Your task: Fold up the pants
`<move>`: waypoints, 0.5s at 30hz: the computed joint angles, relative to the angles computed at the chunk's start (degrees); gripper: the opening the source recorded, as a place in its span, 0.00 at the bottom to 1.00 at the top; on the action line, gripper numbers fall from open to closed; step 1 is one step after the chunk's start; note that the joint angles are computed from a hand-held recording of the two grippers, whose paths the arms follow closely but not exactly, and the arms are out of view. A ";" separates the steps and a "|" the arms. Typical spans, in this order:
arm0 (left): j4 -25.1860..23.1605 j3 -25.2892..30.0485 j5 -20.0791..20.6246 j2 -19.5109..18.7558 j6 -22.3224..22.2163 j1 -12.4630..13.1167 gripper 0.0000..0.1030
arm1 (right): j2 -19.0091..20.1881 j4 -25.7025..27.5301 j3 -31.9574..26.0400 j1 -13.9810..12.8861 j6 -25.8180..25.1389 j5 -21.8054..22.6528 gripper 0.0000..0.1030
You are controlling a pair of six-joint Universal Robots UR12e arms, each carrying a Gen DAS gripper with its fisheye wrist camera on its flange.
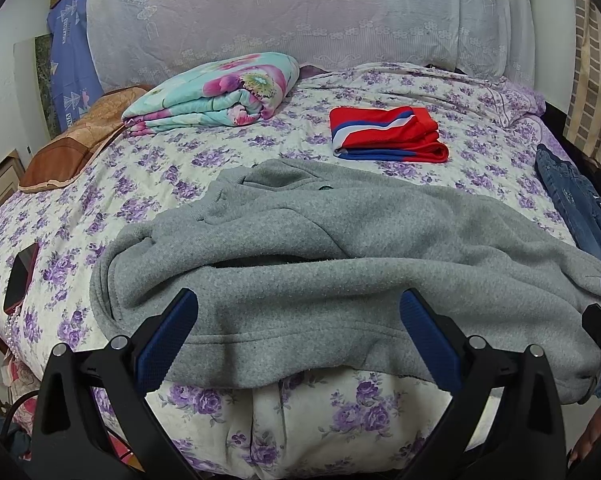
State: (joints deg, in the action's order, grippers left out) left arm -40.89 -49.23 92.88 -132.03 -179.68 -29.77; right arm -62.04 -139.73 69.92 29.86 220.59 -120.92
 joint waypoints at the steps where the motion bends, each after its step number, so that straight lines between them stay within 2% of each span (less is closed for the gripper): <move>1: -0.01 0.00 -0.03 0.00 -0.02 0.01 0.96 | -0.01 -0.04 0.05 0.04 -0.03 -0.04 0.97; 15: -0.15 0.08 -0.05 -0.02 0.01 0.01 0.96 | -0.07 0.41 -0.05 0.00 0.28 0.24 0.97</move>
